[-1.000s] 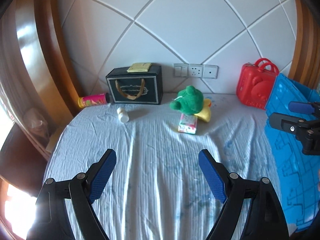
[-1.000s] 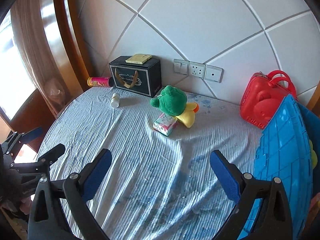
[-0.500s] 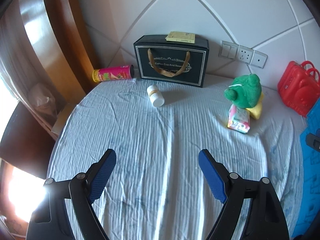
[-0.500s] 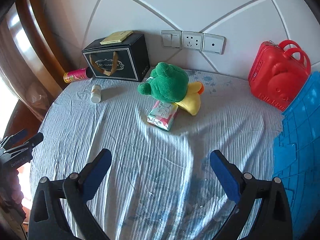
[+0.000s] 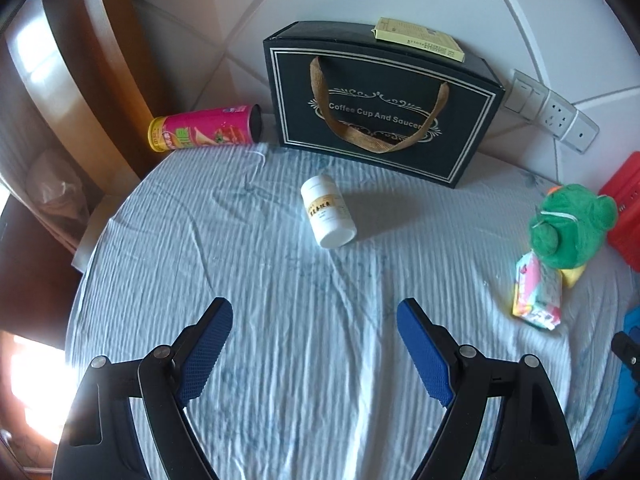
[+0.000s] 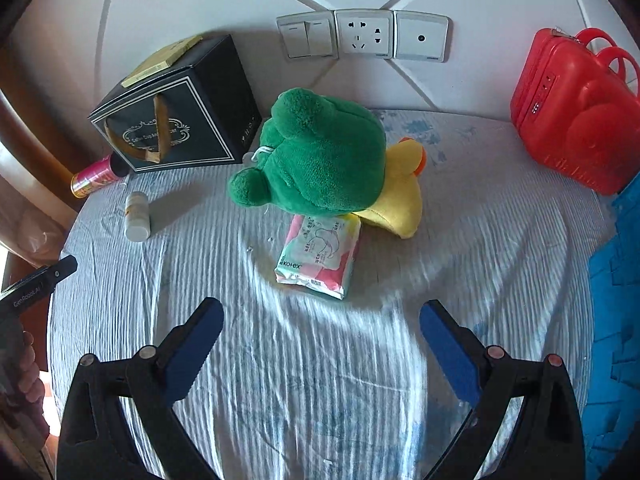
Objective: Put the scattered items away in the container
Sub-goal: 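Grasp the white pill bottle with the left tool while the right tool grasps the Kotex pack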
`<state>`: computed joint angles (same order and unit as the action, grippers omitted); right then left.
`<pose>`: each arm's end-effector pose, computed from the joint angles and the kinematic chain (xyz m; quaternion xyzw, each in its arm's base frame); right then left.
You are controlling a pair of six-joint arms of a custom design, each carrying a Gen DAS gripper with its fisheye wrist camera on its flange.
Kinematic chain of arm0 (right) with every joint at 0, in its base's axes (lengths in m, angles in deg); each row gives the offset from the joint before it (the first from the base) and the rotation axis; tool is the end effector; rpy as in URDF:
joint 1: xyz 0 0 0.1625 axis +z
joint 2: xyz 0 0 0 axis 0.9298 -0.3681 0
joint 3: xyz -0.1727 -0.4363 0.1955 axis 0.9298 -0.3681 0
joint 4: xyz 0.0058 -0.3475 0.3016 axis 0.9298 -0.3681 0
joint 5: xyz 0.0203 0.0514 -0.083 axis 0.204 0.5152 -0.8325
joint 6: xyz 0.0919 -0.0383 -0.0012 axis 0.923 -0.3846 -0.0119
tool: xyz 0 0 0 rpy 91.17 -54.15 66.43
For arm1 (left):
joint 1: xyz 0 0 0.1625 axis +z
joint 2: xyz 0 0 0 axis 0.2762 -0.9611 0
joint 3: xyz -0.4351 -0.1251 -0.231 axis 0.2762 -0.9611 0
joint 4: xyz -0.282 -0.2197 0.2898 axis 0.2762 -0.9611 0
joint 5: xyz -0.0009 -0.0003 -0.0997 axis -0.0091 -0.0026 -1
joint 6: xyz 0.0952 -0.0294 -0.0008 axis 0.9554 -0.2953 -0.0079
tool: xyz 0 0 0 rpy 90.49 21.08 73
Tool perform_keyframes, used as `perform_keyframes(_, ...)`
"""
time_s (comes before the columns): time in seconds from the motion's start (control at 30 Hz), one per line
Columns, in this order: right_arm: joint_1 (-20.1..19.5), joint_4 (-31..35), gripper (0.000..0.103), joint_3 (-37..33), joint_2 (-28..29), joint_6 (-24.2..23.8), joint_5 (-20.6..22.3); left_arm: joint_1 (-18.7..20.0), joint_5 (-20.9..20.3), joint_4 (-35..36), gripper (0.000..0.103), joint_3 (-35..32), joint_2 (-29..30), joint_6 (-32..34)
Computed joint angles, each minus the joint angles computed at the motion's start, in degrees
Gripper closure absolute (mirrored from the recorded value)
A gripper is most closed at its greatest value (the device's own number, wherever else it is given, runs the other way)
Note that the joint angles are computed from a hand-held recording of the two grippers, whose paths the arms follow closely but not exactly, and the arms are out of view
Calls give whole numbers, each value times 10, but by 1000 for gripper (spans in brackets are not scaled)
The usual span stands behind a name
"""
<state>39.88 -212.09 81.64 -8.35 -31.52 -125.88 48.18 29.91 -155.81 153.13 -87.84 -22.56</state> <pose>0.3660 -0.8635 0.1504 0.2013 -0.9255 0.1444 0.2866 -0.1263 -0.7723 0.3828 -0.1348 0.8413 -0.3035 0.4265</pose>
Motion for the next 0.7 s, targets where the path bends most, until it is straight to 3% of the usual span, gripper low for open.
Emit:
perform_keyframes(0.23, -19, -8, 3, -82, 84, 39, -18, 63, -24, -65, 18, -85, 79, 96)
perform_keyframes(0.5, -28, -7, 3, -118, 127, 35, -25, 107, -46, -45, 19, -189, 152, 110)
perform_keyframes(0.57, -28, -7, 3, -124, 135, 27, -33, 111, -52, -62, 27, -189, 156, 120)
perform_keyframes(0.7, -27, -20, 11, -123, 140, 10, -50, 113, -60, -97, 51, -177, 155, 140)
